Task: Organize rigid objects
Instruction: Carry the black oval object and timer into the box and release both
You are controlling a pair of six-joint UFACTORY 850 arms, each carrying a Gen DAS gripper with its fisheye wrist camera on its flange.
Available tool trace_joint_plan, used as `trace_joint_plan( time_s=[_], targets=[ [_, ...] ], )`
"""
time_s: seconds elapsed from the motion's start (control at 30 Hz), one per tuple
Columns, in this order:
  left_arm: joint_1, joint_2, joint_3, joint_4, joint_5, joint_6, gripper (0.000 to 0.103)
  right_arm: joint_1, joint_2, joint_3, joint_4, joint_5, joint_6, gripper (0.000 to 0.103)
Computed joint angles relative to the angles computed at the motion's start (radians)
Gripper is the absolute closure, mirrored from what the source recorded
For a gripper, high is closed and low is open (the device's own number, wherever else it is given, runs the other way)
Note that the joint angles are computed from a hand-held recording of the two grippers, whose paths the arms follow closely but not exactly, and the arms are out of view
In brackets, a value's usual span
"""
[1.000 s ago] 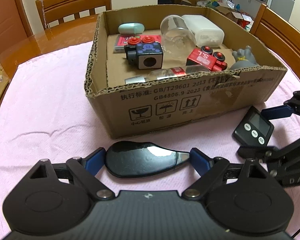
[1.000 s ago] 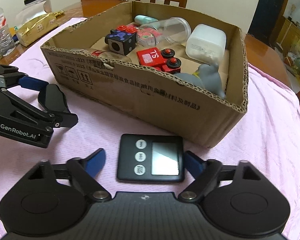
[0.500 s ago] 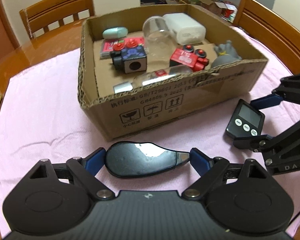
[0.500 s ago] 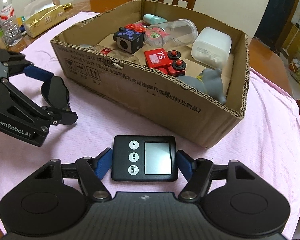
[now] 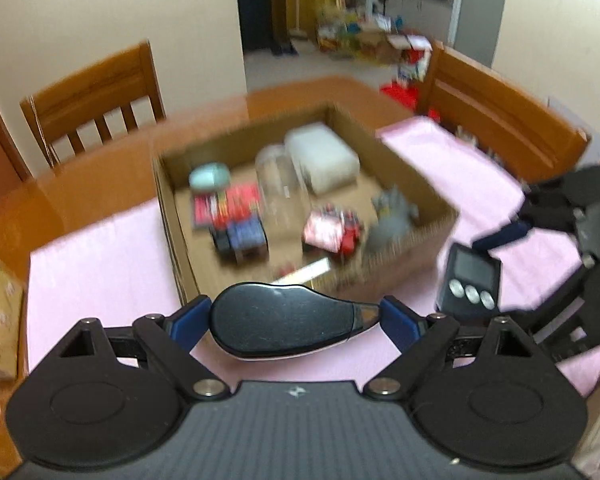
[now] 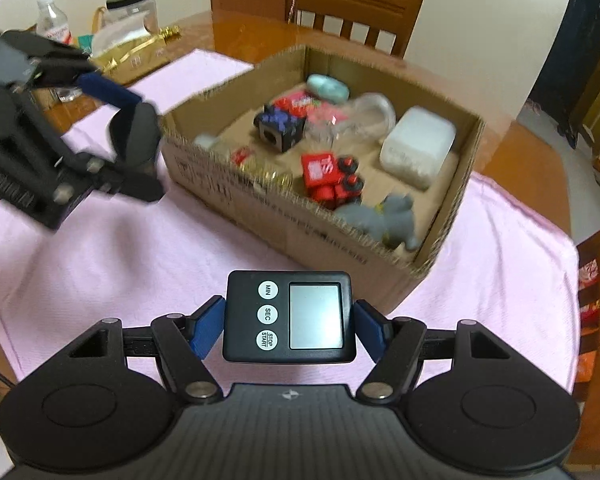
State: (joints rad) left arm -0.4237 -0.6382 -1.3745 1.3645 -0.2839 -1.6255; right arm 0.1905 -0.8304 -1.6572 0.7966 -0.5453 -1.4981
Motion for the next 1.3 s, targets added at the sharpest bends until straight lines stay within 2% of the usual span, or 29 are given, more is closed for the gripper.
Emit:
trace_joint_plan(
  time_s=[0.13, 0.3, 0.4, 0.43, 0.6, 0.8, 1.1, 1.17, 1.23, 1.3],
  targets=[
    [0.017, -0.047, -0.069, 0.070, -0.037, -0.081, 0.014, -0.007, 0.016, -0.019, 0.031, -0.017, -0.036, 0.029],
    [0.043, -0.119, -0.158, -0.062, -0.043, 0.005, 0.014, -0.005, 0.018, -0.053, 0.073, -0.020, -0.081, 0.029],
    [0.047, -0.144, -0.184, -0.087, -0.050, 0.015, 0.013, -0.001, 0.000, -0.091, 0.077, -0.019, -0.078, 0.029],
    [0.045, -0.148, -0.187, -0.085, -0.061, 0.003, 0.010, 0.001, -0.007, -0.102, 0.077, -0.016, -0.077, 0.029],
    [0.027, -0.132, -0.152, 0.076, -0.124, -0.156, 0.003, 0.008, -0.054, -0.181, 0.052, -0.013, -0.032, 0.029],
    [0.002, -0.085, -0.084, 0.232, -0.200, -0.327, 0.001, 0.021, -0.182, -0.377, -0.075, -0.043, 0.171, 0.029],
    [-0.013, -0.054, -0.048, 0.201, -0.225, -0.371, 0.001, 0.054, -0.387, -0.692, -0.305, -0.088, 0.531, 0.029],
    [-0.015, -0.053, -0.048, 0.178, -0.241, -0.359, 0.001, 0.058, -0.399, -0.709, -0.327, -0.083, 0.574, 0.022],
    [-0.018, -0.048, -0.044, 0.163, -0.261, -0.351, 0.001, 0.059, -0.384, -0.685, -0.319, -0.062, 0.589, 0.002],
    [-0.020, -0.044, -0.043, 0.152, -0.276, -0.344, 0.001, 0.055, -0.348, -0.630, -0.278, -0.041, 0.569, 0.000]
  ],
)
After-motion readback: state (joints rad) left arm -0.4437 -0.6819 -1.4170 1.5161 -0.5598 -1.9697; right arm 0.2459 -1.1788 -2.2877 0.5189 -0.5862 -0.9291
